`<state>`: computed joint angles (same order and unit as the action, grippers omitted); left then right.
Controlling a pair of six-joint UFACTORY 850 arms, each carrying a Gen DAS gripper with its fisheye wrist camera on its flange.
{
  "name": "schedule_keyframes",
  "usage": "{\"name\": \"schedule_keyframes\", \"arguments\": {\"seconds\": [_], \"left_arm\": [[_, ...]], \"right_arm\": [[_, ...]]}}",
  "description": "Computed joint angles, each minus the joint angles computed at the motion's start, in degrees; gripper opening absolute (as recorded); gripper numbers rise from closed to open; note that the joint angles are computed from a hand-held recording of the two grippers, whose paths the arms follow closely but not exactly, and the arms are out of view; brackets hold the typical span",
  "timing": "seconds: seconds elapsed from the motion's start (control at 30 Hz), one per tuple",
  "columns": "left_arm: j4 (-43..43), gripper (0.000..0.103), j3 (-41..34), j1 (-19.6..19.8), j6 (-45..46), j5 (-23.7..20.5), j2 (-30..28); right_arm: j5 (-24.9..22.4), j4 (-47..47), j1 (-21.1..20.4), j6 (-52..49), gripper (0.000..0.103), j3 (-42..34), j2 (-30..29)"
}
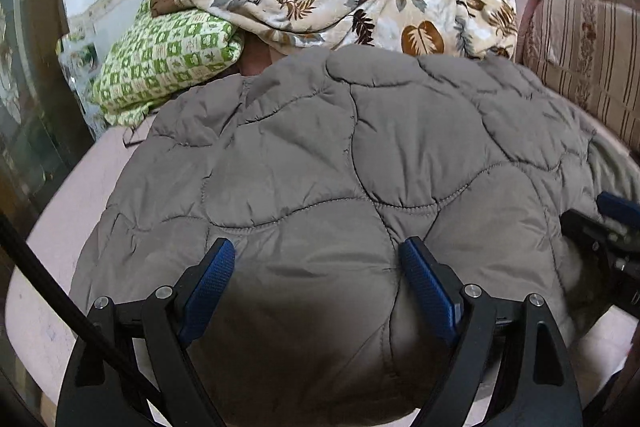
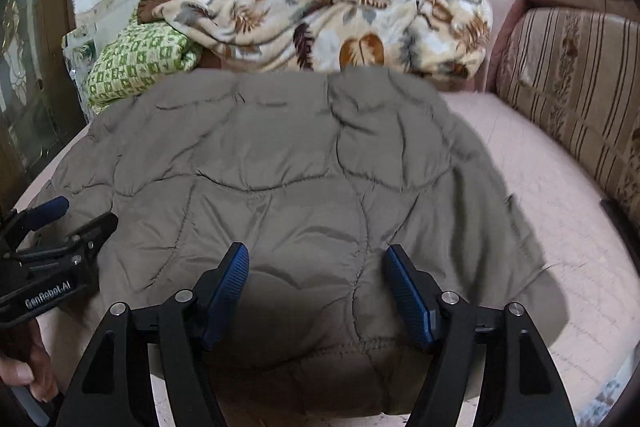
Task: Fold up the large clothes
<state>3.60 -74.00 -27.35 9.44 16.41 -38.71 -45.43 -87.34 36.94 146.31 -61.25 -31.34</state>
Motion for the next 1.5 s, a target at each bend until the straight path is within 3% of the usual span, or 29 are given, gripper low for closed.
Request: {"name": "schedule_keyframes", "arguments": {"seconds": [0.13, 0.53, 0.63, 0.77, 0.83, 0.87, 0.93, 1.17, 1.3, 1.43, 1.5], "left_arm": [[-0.8, 0.085, -0.4, -0.1, 0.7, -0.1, -0.6], [-1.4, 0.086, -0.3, -0.2, 1.0, 0.3, -0.8], [0.6, 0.086, -0.3, -0.1, -1.3, 0.1, -0.7], [1.1, 0.086, -0.2, -0.1, -1.9, 0.0, -0.6], [1.5, 0.086, -0.2, -0.1, -2.4, 0.0, -0.6], [1.5, 0.086, -0.2, -0.1, -2.3, 0.1, -0.6], [2.0, 0.086, -0.2, 0.0, -2.9, 0.1, -0.6], [4.2, 0.086, -0.1, 0.2, -4.7, 0.3, -0.5], [14.5, 0.085, 0.7, 1.4, -15.0, 0.3, 0.9], [13.0, 0.085, 3.0, 4.2, -16.1, 3.5, 3.9], [9.1, 0.085, 1.5, 5.4, -14.5, 2.6, 3.4]], "right_arm": [[2.2, 0.5, -1.0, -0.2, 0.078, -0.5, -0.7], [2.4, -0.3, -0.9, 0.3, 0.079, -0.2, -0.6], [0.6, -2.0, 0.2, 3.5, 0.079, 1.2, 0.9], [-7.4, 0.2, 2.6, 5.3, 0.079, 3.6, 3.1], [-8.8, 2.0, 2.5, 6.1, 0.079, 4.9, 4.1], [-8.4, 2.2, 2.2, 7.8, 0.077, 6.0, 4.8], [-5.9, 0.9, 1.0, 12.5, 0.062, 8.5, 6.3], [3.6, -3.6, -3.0, 20.8, 0.061, 10.9, 6.3], [4.3, -5.8, -3.0, 24.5, 0.061, 12.2, 7.2], [0.3, -10.9, -1.3, 33.3, 0.061, 15.4, 10.3], [-3.0, -10.1, -0.4, 31.8, 0.061, 15.9, 11.8]]}}
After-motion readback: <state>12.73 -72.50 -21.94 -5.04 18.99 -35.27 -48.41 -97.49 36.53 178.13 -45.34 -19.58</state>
